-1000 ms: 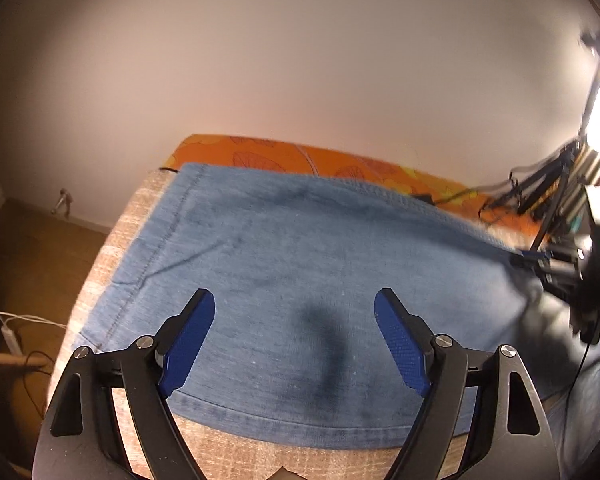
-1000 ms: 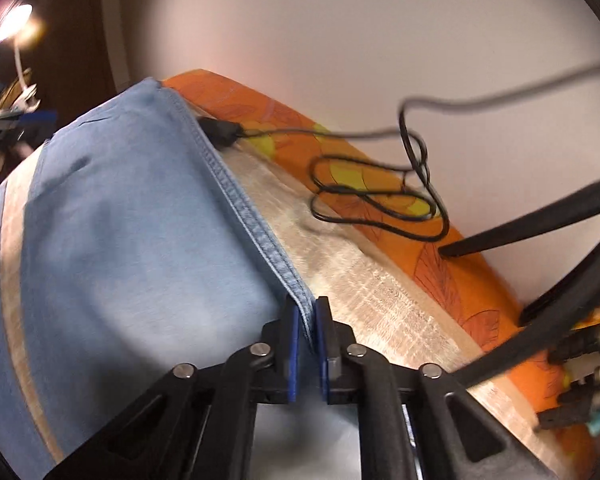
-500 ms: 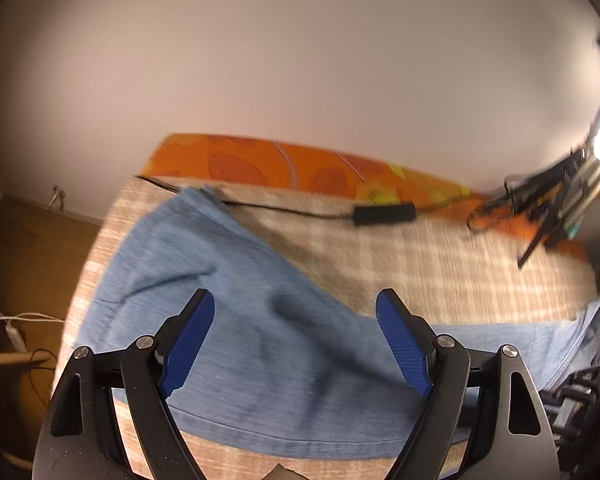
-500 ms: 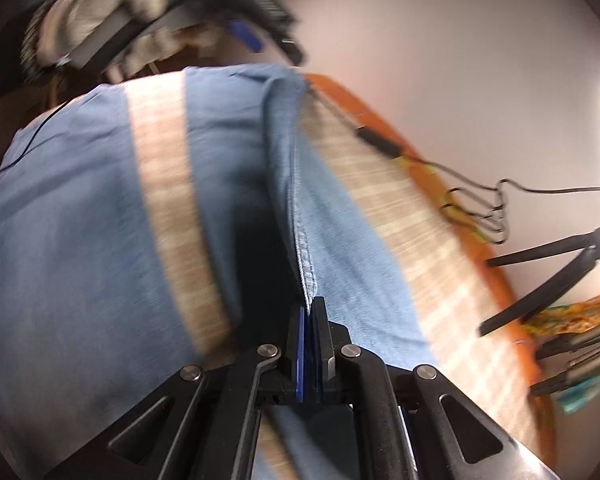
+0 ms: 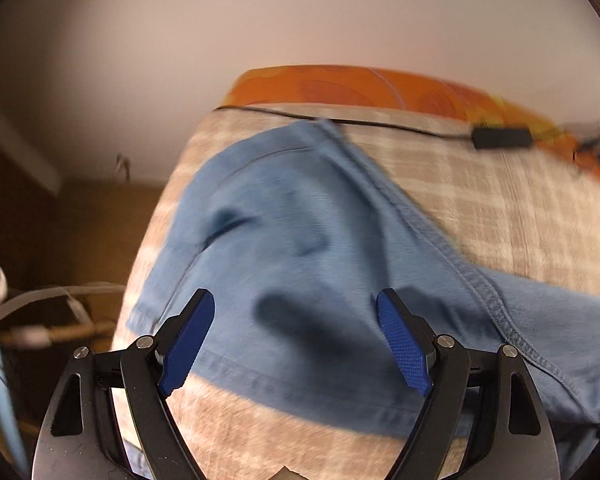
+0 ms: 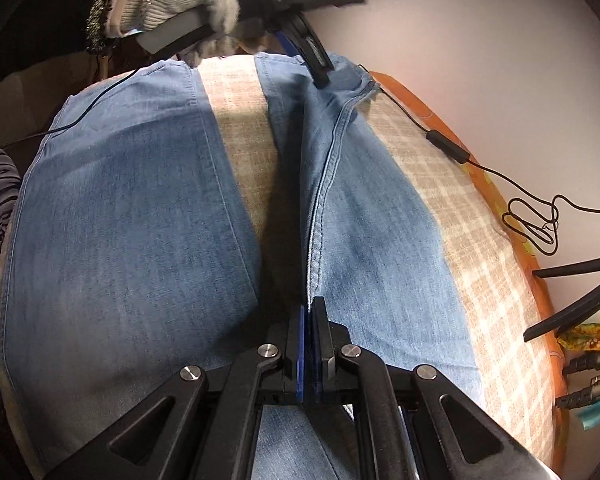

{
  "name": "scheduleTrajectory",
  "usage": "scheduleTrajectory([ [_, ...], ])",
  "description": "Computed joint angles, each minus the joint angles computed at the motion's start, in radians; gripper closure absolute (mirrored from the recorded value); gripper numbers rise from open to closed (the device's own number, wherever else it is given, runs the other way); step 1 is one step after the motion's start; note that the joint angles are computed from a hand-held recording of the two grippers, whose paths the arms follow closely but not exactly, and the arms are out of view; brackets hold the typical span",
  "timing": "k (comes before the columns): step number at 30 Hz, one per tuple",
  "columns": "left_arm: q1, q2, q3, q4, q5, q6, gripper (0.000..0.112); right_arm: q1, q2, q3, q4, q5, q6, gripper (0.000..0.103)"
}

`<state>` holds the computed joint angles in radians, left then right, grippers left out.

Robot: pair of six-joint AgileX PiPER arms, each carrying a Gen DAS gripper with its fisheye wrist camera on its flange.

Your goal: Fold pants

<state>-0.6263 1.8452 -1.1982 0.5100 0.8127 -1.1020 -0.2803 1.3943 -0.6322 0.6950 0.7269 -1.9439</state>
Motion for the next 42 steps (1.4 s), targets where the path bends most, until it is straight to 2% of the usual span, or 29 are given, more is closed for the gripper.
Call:
scheduleTrajectory([
  [2, 0.004, -0.046, 0.038, 0.036, -0.016, -0.048, 0.029, 0.005, 0.012, 0.003, 0.007, -0.013, -0.014, 0.102],
  [5, -0.003, -0.043, -0.021, 0.064, -0.005, -0.028, 0.029, 0.023, 0.043, 0.004, 0.021, -0.034, -0.009, 0.102],
  [8, 0.018, 0.034, -0.160, -0.023, -0.004, 0.086, 0.029, 0.038, 0.054, 0.008, 0.029, -0.051, -0.011, 0.102],
  [9, 0.038, 0.089, -0.236, -0.091, 0.006, 0.160, 0.029, 0.044, 0.057, 0.008, 0.032, -0.056, -0.012, 0.102],
  [11, 0.058, 0.186, -0.363, -0.170, 0.051, 0.232, 0.029, 0.050, 0.069, -0.002, 0.032, -0.053, -0.001, 0.102],
  [14, 0.072, 0.324, -0.538, -0.227, 0.163, 0.271, 0.029, 0.056, 0.080, -0.009, 0.036, -0.051, 0.009, 0.102],
  [16, 0.085, 0.372, -0.580, -0.242, 0.202, 0.274, 0.027, 0.047, 0.090, -0.018, 0.044, -0.040, 0.007, 0.102],
  [18, 0.090, 0.346, -0.512, -0.217, 0.130, 0.222, 0.024, 0.045, 0.097, -0.020, 0.057, -0.043, -0.002, 0.102],
  [20, 0.094, 0.300, -0.412, -0.181, 0.015, 0.188, 0.028, 0.036, 0.099, -0.019, 0.065, -0.042, -0.014, 0.102],
  [22, 0.082, 0.261, -0.332, -0.100, -0.067, 0.137, 0.047, 0.032, 0.102, -0.020, 0.076, -0.044, -0.017, 0.102],
  [23, 0.078, 0.240, -0.294, -0.062, -0.100, 0.109, 0.076, 0.033, 0.102, -0.018, 0.082, -0.047, -0.019, 0.102],
  [24, 0.078, 0.224, -0.270, -0.042, -0.112, 0.092, 0.096, 0.031, 0.102, -0.021, 0.086, -0.050, -0.016, 0.102],
  [26, 0.106, 0.174, -0.197, -0.083, -0.195, 0.099, 0.106, 0.032, 0.095, -0.020, 0.088, -0.057, -0.006, 0.102],
  [30, 0.128, 0.058, -0.055, -0.072, -0.312, 0.059, 0.109, 0.027, 0.074, -0.037, 0.105, -0.074, 0.030, 0.102],
  [35, 0.145, -0.179, 0.172, 0.043, -0.440, -0.119, 0.109, 0.010, 0.021, -0.083, 0.079, -0.033, 0.135, 0.103],
  [38, 0.130, -0.327, 0.280, 0.092, -0.441, -0.176, 0.109, 0.001, -0.045, -0.087, 0.063, -0.006, 0.177, 0.103],
  [42, 0.101, -0.457, 0.347, 0.135, -0.440, -0.237, 0.109, -0.021, -0.162, -0.100, 0.019, 0.069, 0.244, 0.103],
])
